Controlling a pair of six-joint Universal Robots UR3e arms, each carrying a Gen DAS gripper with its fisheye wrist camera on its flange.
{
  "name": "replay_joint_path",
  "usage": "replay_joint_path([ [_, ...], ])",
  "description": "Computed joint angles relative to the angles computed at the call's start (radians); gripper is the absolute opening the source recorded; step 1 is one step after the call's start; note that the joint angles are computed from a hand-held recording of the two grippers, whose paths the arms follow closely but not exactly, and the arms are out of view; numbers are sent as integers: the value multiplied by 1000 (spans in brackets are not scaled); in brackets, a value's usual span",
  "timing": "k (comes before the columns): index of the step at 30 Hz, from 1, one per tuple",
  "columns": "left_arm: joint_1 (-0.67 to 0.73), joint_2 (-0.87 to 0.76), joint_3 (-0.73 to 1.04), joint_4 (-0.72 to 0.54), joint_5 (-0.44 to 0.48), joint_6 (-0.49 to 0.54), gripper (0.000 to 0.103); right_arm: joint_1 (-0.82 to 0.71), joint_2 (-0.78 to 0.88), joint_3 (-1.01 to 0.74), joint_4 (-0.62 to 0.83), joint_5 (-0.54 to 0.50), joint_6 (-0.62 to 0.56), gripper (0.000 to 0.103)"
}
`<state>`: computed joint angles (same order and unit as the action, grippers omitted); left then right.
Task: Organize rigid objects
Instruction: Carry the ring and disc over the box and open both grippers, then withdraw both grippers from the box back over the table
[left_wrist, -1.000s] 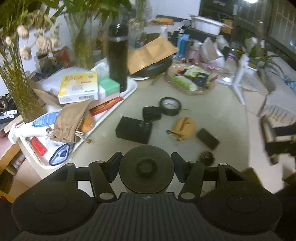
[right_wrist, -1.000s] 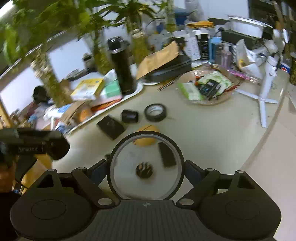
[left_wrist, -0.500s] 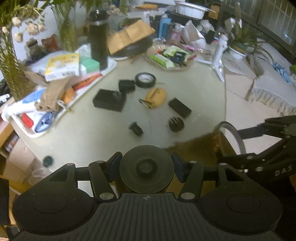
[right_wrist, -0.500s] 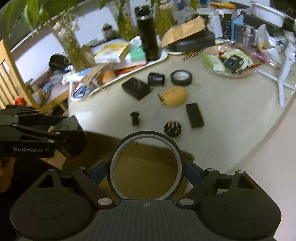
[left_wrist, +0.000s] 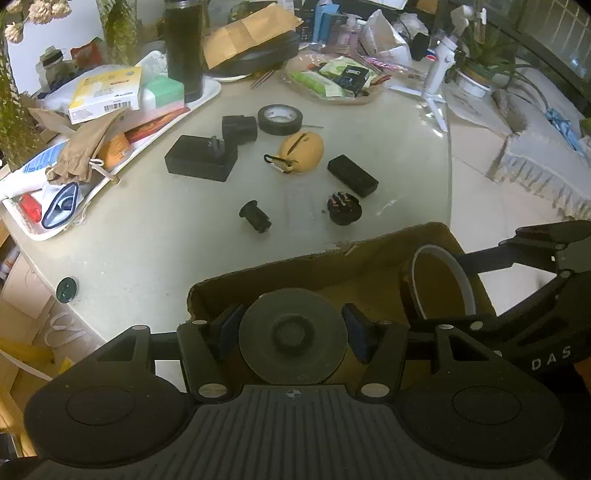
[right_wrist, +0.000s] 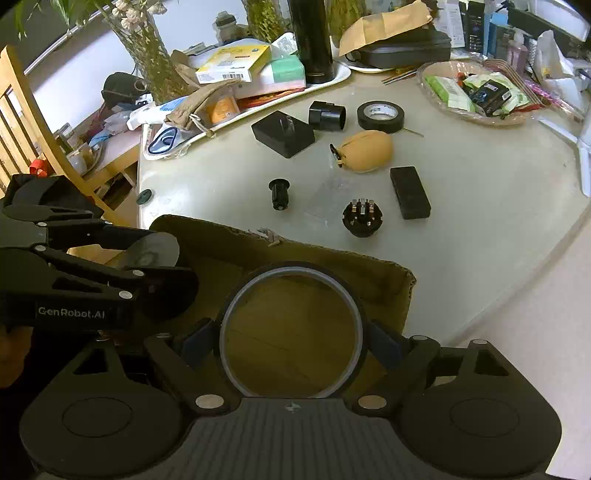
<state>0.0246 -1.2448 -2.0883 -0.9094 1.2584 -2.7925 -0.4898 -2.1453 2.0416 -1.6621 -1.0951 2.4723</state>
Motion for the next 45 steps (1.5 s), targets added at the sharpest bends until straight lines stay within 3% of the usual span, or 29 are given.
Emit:
replay_joint_path([
  [1,4,7,-5,10,-2,-2,57,2,5,1,-7,2,-4,91],
  [3,10,17,-5,17,-7,-2,58,10,9,10,-43,-4,13,103],
  [7,18,41,10,13,-12,-5,69,-3,5,12,-72,2,25,103],
  [14,22,74,104,-92,-2,12,69,-3,12,-69,-23,-14,34,103],
  [21,28,118,311,-277,-8,75,69,-13,53,-307,171,-36,38,103],
  [25,37,115,476,-390,-19,116,69,-46,77,-514,318,-19,-21,103],
  [31,27,67,744,-527,-26,156,69,-176,174,-957,654,75,-140,103],
  [35,37,46,883,-596,-47,164,71,-331,278,-1341,986,183,-270,103],
  [37,34,55,893,-581,-38,144,77,-434,305,-1503,1162,232,-387,103],
  [40,22,87,843,-536,-5,76,77,-603,286,-1604,1387,263,-577,103],
  [43,65,149,767,-541,-43,65,77,-798,298,-1729,1709,237,-841,103],
  [45,87,188,698,-520,-51,74,77,-920,245,-1699,1818,200,-989,103],
])
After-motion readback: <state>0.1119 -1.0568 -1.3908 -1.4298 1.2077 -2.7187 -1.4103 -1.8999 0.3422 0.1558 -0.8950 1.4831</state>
